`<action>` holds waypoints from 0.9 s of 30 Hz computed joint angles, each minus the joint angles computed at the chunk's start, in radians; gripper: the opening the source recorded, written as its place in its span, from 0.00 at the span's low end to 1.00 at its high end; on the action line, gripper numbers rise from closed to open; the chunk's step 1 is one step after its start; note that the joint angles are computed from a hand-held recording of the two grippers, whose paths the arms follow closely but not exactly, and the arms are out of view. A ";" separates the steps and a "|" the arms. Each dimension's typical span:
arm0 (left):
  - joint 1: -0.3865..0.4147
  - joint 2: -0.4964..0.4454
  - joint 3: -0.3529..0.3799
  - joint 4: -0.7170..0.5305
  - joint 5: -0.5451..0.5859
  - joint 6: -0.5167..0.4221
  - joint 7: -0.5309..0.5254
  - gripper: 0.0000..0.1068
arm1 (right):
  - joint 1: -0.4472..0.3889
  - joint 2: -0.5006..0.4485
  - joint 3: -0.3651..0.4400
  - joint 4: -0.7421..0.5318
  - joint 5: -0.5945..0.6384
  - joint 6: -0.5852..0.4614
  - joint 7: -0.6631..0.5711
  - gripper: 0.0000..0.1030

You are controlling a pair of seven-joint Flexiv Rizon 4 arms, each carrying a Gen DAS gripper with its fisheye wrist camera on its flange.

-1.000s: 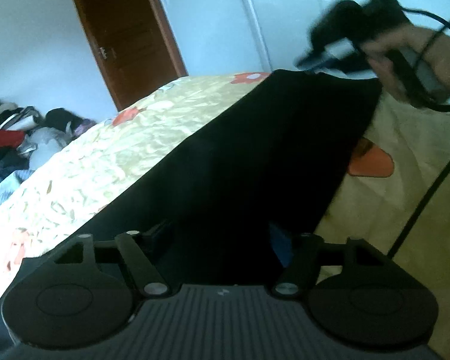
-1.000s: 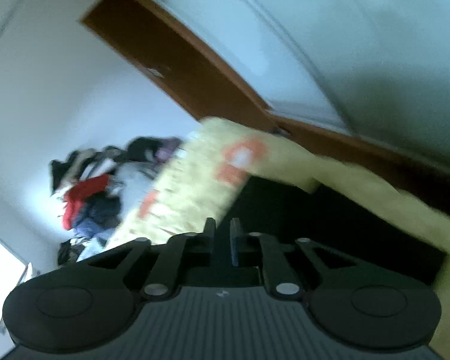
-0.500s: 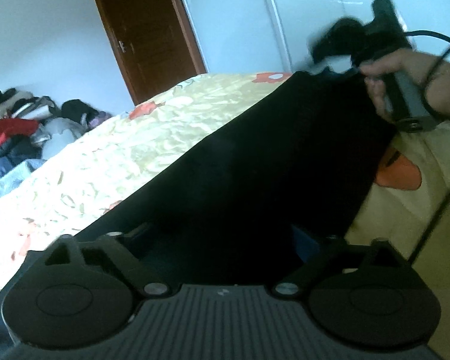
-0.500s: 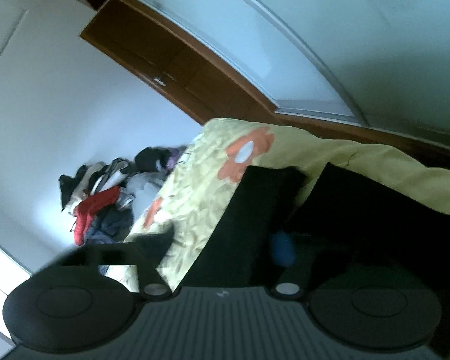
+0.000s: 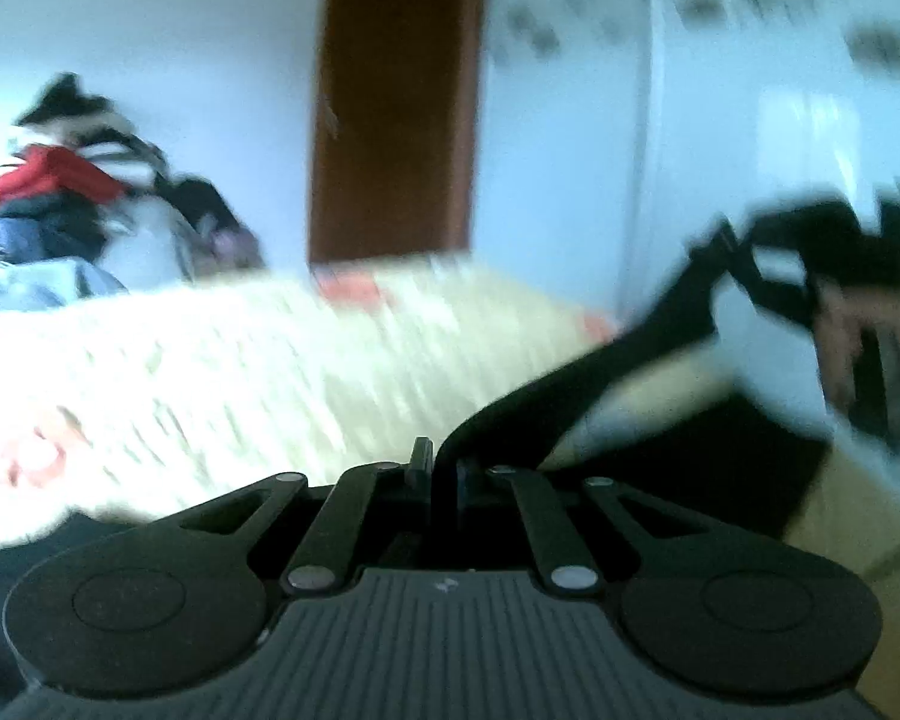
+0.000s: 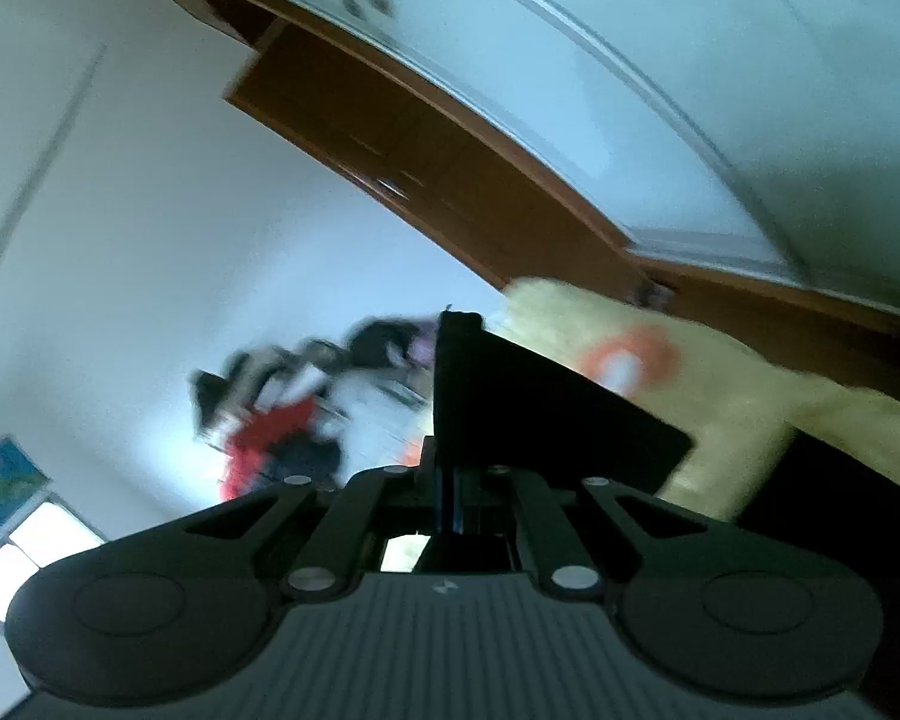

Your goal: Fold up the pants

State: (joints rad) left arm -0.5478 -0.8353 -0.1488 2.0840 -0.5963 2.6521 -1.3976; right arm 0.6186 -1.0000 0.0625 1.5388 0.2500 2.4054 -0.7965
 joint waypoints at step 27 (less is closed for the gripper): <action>-0.004 0.020 0.015 0.032 0.226 -0.322 -0.051 0.13 | 0.014 0.028 0.058 0.316 0.250 0.086 -0.023 0.03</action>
State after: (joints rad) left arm -0.5516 -0.8149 -0.1341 2.1159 -0.3703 2.3296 -1.4489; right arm 0.6325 -0.9725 0.1209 1.8550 0.5001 2.4918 -0.8194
